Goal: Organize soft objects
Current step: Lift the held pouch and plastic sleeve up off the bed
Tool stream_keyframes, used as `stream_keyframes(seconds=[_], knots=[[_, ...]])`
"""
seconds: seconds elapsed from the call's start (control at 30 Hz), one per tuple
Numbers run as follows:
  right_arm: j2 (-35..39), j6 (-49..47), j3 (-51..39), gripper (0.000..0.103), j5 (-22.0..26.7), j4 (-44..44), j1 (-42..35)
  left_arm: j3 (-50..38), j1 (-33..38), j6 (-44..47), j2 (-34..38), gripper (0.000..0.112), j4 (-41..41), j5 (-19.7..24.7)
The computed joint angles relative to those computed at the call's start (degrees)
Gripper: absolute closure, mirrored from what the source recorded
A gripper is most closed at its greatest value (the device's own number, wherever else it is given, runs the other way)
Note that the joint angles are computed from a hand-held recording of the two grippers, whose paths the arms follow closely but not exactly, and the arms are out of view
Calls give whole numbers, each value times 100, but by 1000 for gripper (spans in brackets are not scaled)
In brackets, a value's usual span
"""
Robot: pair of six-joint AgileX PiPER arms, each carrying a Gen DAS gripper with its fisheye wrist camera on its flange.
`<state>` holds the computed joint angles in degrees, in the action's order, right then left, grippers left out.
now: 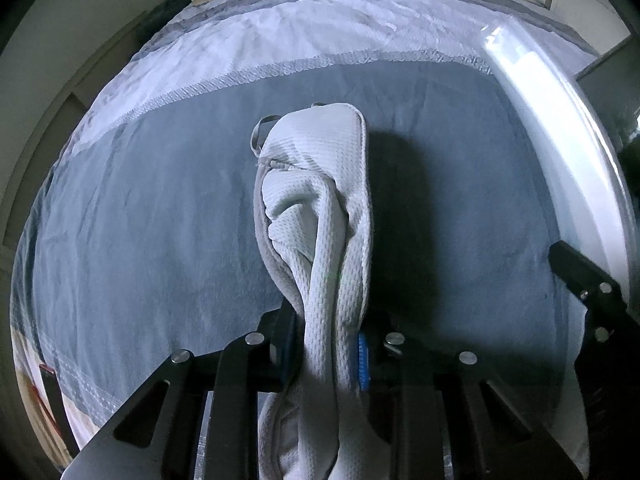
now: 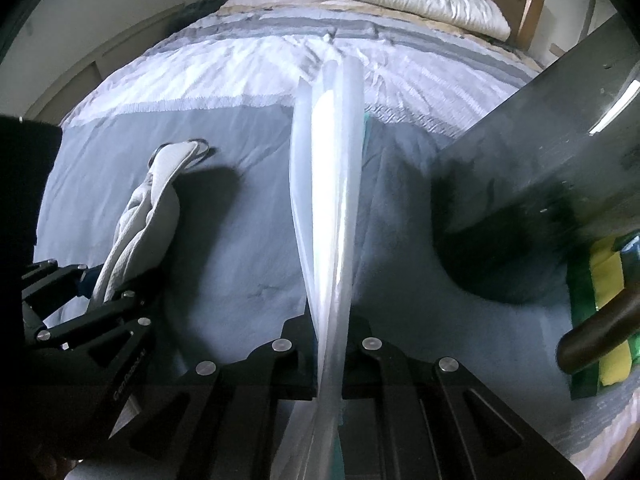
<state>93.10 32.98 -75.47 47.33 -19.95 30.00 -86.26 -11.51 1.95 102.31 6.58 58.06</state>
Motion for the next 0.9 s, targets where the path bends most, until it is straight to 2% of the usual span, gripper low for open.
stream_keyframes(seconds=[0.33, 0.6, 0.9], knots=[[-245, 318, 7, 98, -2, -363, 32, -286, 26, -52, 32, 92, -38, 72], [-445, 579, 27, 98, 104, -634, 134, -1019, 3, -348, 341, 92, 110, 367], [-810, 411, 270, 98, 32, -504, 134, -1567, -108, -656, 509, 92, 255, 675]])
